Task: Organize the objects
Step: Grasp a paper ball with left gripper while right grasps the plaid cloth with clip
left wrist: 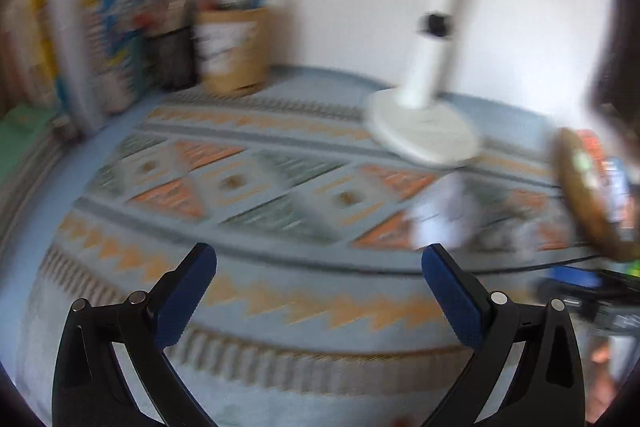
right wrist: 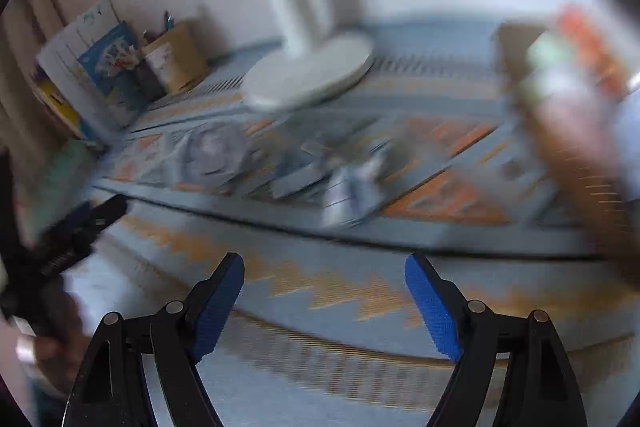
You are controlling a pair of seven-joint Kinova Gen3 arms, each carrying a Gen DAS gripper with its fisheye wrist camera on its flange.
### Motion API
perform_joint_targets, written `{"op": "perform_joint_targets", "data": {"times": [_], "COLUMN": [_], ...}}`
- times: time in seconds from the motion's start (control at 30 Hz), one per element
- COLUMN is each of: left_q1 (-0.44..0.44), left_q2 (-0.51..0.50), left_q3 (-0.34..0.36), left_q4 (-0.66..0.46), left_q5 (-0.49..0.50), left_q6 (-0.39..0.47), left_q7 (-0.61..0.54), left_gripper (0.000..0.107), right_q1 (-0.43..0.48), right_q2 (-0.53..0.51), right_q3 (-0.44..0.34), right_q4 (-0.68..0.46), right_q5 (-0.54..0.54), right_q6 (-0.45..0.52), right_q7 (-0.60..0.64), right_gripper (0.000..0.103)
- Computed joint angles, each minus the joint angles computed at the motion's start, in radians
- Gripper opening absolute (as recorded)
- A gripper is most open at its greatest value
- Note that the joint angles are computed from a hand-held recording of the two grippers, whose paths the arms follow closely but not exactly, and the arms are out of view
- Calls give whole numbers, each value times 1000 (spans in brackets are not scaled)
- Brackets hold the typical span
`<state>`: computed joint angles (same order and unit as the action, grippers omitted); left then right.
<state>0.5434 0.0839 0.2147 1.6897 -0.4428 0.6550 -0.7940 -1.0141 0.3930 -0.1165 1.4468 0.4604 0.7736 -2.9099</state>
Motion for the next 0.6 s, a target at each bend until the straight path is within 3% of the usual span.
{"op": "perform_joint_targets", "data": {"times": [0.13,0.2,0.23,0.3,0.43,0.47,0.5,0.6], "left_q1": [-149,-156,-141,-116,-59,-48,-55,-70], "left_q2": [90,148,164,195,228,225,211,200], "left_q3": [179,206,192,164,54,31,27,29], "left_q4": [-104,-167,-184,-205,-219,-213,-191,-169], "left_q5": [104,132,152,219,366,399,432,450], "left_q6": [-20,26,35,32,23,15,-8,-37], "left_q7": [-163,-244,-285,-366,-466,-492,-518,-516], "left_gripper": [102,102,101,80,74,61,54,53], "right_q1": [-151,-181,-172,-126,-69,-68,-73,-93], "right_q2": [88,152,170,180,202,204,202,204], "right_q3": [183,220,211,138,72,72,77,94], "right_q4": [-157,-236,-268,-278,-297,-295,-289,-285], "right_q5": [61,81,77,118,133,131,134,154], "right_q6": [163,244,277,294,302,292,283,277], "right_q7": [93,144,156,136,157,171,174,170], "right_gripper": [81,81,81,81,81,79,75,46]}}
